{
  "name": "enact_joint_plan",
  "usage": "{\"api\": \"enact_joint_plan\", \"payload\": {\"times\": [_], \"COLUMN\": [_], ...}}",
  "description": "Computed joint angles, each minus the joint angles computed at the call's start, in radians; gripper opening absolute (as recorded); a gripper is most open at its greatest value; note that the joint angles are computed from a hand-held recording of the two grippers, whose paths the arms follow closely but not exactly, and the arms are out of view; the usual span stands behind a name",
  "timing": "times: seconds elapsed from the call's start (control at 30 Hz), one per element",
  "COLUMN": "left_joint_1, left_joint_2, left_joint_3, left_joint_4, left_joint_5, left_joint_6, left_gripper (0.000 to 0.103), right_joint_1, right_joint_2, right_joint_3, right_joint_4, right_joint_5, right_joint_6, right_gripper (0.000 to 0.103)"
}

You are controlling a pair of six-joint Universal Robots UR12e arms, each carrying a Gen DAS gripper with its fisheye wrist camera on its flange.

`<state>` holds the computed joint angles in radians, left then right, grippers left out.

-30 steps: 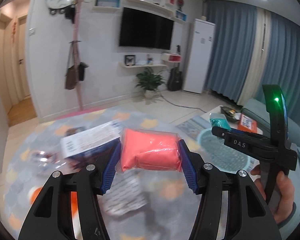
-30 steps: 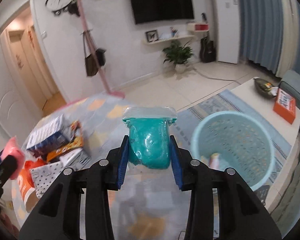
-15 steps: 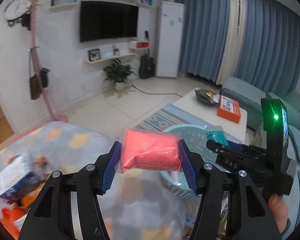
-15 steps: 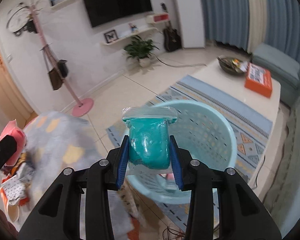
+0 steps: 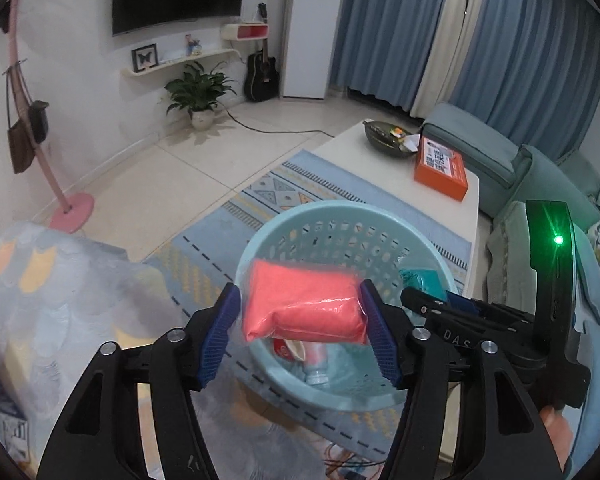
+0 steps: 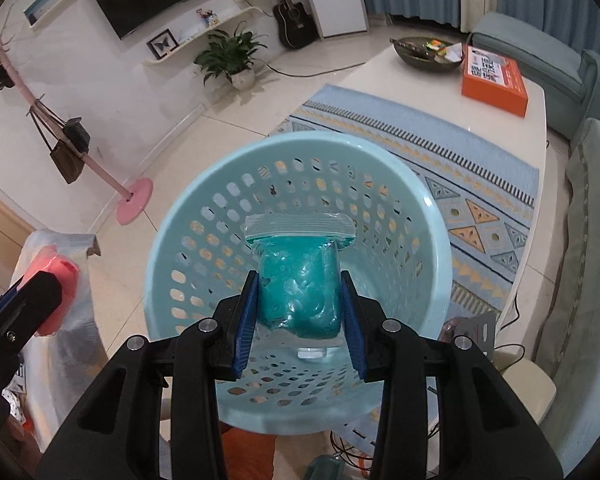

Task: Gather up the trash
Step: 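Carry both packets over the blue basket and open both tools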

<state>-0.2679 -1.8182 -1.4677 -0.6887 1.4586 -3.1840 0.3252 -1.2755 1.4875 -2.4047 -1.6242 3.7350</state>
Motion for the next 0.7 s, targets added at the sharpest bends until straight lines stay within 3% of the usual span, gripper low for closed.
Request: {"api": "enact_joint_plan", "payload": {"times": [0.07, 0.13, 0.2, 0.4, 0.7], "left_joint_1": [0.002, 0.004, 0.006, 0.012, 0.029], "left_joint_2": [-0.001, 0.004, 0.014, 0.056, 0.187], "left_joint_3": [0.003, -0.001, -0.012, -0.049, -0.169], "left_joint_4": [-0.003, 0.010, 0.029, 0.069, 0.167], "left_joint_5": [-0.012, -0.027, -0.039, -0.048, -0.004], "left_joint_6": [-0.006, -0.014, -0.017, -0.040, -0.049], "left_gripper": [0.071, 0.074, 0.077, 0.079, 0.079], "right_joint_1": [0.000, -0.001, 0.001, 0.010, 0.066], "right_joint_2": [-0.001, -0.004, -0.011, -0.033, -0.066], "right_joint_3": [0.001, 0.002, 0.008, 0.016, 0.005], "right_joint_4": [0.000, -0.005, -0.018, -0.033, -0.075], "right_joint_5": [-0.001, -0.006, -0.018, -0.021, -0.031], "right_joint_6": [0.000, 0.001, -0.001, -0.002, -0.060], "right_gripper": [0.038, 0.049, 0.052, 0.052, 0.052]}}
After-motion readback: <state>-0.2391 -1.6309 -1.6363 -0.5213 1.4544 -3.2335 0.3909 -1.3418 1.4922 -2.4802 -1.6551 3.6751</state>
